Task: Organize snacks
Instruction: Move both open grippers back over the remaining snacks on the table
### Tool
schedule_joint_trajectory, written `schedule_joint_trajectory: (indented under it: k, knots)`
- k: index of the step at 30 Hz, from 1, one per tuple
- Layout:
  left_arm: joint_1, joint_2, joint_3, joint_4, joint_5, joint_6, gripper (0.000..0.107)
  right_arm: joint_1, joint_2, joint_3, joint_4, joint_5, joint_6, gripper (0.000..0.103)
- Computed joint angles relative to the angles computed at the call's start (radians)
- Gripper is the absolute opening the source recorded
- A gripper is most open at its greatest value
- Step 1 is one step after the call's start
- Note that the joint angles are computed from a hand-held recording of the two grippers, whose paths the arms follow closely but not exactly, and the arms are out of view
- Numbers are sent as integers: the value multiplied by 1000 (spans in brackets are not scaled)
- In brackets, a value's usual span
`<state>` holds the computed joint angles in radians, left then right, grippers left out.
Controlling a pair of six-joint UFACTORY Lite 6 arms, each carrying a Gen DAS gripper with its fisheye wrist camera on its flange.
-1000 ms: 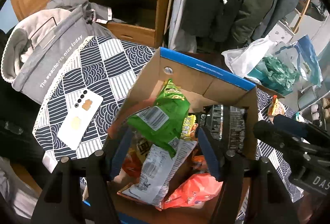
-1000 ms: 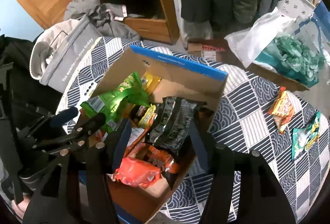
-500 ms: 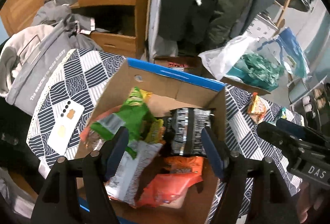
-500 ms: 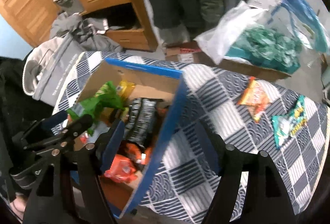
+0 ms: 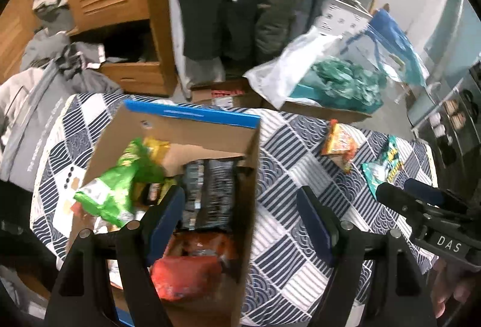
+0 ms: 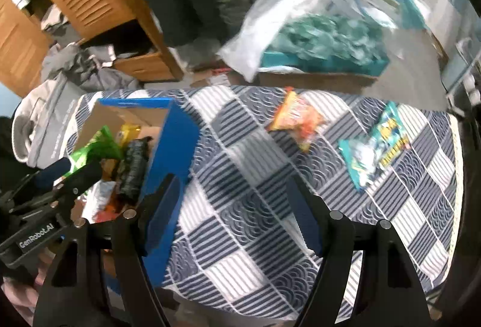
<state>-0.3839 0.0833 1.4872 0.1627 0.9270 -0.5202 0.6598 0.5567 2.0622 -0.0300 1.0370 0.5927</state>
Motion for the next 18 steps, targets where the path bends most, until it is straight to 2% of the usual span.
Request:
schedule_joint_trajectory:
  k: [8,18]
  knots:
    - [-135,176,180,22,52,-57,78,-122,-246,-358,19,-106,-25,74]
    - [-269,413,444,68,145,-96,78,-318,-452,-633,82,-166,-111,74]
